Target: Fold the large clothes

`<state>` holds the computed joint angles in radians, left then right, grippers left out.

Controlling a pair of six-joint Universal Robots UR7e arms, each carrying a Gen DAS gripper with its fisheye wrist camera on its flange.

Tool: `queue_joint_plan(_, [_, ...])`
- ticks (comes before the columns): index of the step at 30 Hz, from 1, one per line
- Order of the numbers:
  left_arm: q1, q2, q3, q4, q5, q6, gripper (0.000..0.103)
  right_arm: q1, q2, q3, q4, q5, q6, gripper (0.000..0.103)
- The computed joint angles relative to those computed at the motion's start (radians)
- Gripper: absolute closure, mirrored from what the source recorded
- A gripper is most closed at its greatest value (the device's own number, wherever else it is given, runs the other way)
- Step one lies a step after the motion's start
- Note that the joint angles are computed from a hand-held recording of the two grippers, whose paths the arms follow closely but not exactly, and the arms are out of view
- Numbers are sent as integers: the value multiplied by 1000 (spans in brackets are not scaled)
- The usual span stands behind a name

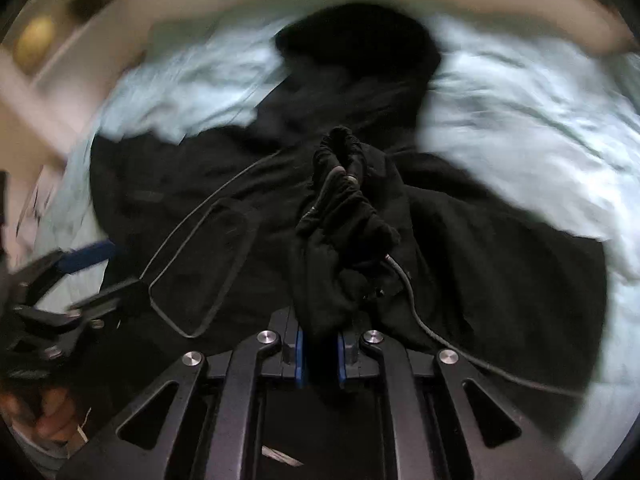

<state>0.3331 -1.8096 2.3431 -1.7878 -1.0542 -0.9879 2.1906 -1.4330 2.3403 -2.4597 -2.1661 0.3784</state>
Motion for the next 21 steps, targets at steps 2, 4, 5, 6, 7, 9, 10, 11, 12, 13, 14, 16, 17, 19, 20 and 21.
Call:
queue_joint_plan(2, [13, -54, 7, 57, 9, -32, 9, -32, 108, -16, -46, 50, -15, 89])
queue_joint_plan(4, [24, -101, 13, 120, 16, -61, 9, -56, 225, -40, -88, 58, -15, 88])
queue_joint_plan(5, [32, -117, 14, 140, 16, -66, 9, -62, 263, -47, -97, 42, -13, 87])
queue_joint_plan(6, [38, -129, 15, 152, 16, -69, 9, -69, 307, -57, -102, 22, -2, 85])
queue_joint_plan(7, [48, -143, 18, 161, 16, -65, 9, -72, 325, -59, -106, 19, 7, 82])
queue_joint_plan(9, [68, -165, 24, 165, 8, -49, 9, -78, 339, -55, -132, 30, 1, 72])
queue_joint_plan(10, [76, -167, 27, 157, 5, -38, 9, -79, 327, -48, -148, 52, -12, 64])
queue_joint_plan(11, [86, -168, 31, 137, -5, -15, 9, -81, 315, -43, -157, 76, -21, 59])
queue_joint_plan(12, [104, -162, 39, 97, -20, 22, 9, -79, 283, -32, -153, 110, -29, 53])
queue_joint_plan(13, [122, -147, 42, 56, -37, 56, 9, -73, 265, -31, -145, 124, -27, 50])
queue_joint_plan(14, [138, -134, 46, 18, -55, 87, 9, -61, 228, -23, -125, 131, -18, 48])
queue_joint_plan(16, [175, -103, 61, -91, -123, 170, 9, -30, 147, 2, -101, 137, 6, 39])
queue_joint_plan(17, [190, -86, 68, -138, -148, 199, 9, -12, 92, 22, -96, 138, 18, 39])
queue_joint_plan(19, [223, -35, 85, -255, -201, 269, 9, 16, 5, 33, -43, 112, 57, 39])
queue_joint_plan(20, [235, -7, 86, -290, -214, 287, 9, 26, -46, 46, -10, 94, 79, 39])
queue_joint_plan(21, [245, 25, 86, -321, -225, 302, 9, 21, -87, 55, 16, 81, 90, 39])
